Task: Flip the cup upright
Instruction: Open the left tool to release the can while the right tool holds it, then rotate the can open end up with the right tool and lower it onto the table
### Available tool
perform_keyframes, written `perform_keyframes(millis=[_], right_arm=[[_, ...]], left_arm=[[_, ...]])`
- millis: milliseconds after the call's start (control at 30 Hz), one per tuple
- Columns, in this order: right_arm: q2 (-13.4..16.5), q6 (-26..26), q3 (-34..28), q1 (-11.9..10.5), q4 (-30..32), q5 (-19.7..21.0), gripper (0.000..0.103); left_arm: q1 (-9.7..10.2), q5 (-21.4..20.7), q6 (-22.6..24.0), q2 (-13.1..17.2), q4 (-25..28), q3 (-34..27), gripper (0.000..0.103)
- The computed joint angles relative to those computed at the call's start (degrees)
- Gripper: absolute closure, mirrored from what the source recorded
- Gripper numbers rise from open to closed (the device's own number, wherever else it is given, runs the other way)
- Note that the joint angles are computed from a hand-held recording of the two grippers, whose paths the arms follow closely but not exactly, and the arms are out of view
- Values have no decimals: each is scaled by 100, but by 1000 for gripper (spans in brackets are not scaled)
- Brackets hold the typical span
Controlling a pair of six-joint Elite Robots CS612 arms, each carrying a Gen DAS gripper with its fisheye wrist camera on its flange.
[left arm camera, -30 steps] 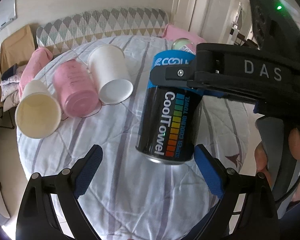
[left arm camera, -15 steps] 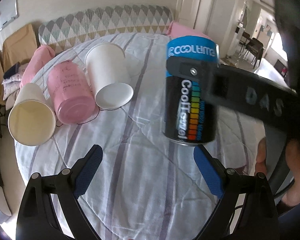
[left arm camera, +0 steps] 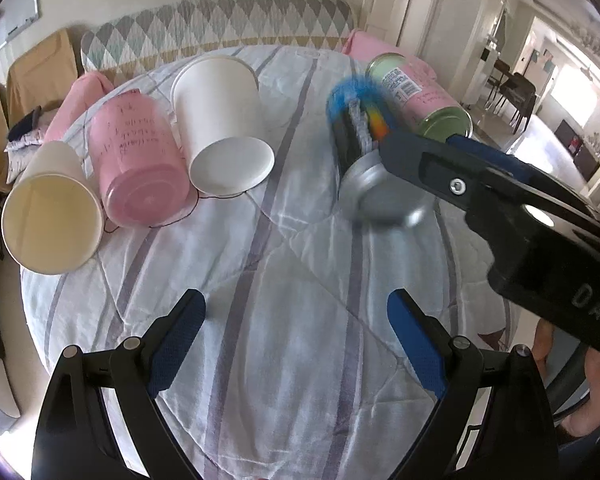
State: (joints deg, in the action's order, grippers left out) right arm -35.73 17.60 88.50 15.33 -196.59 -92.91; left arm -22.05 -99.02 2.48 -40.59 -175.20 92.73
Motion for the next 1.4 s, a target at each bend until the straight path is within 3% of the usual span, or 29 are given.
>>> perform_keyframes(millis=[200, 300, 500, 800, 900, 1267, 1400], right_arm=[[-73, 994, -52, -198, 401, 482, 30], [-76, 1276, -174, -275, 733, 704, 23], [93, 1719, -494, -391, 1446, 1263, 23], [292, 2522, -651, -553, 1386, 1935, 23], [280, 2434, -629, -539, 1380, 1855, 30], [218, 1711, -461, -352, 847, 1447, 30], [162, 1486, -375, -298, 667, 1338, 30]], left_arm=[[16, -114, 60, -46, -108, 57, 9], [24, -179, 114, -47, -133, 48, 9], [47, -251, 168, -27, -66, -10, 9], [70, -396, 317, -7, -43, -79, 9], [72, -457, 342, -17, -72, -74, 9], [139, -862, 158, -84, -385, -16, 9], [128, -821, 74, -108, -587, 51, 9]])
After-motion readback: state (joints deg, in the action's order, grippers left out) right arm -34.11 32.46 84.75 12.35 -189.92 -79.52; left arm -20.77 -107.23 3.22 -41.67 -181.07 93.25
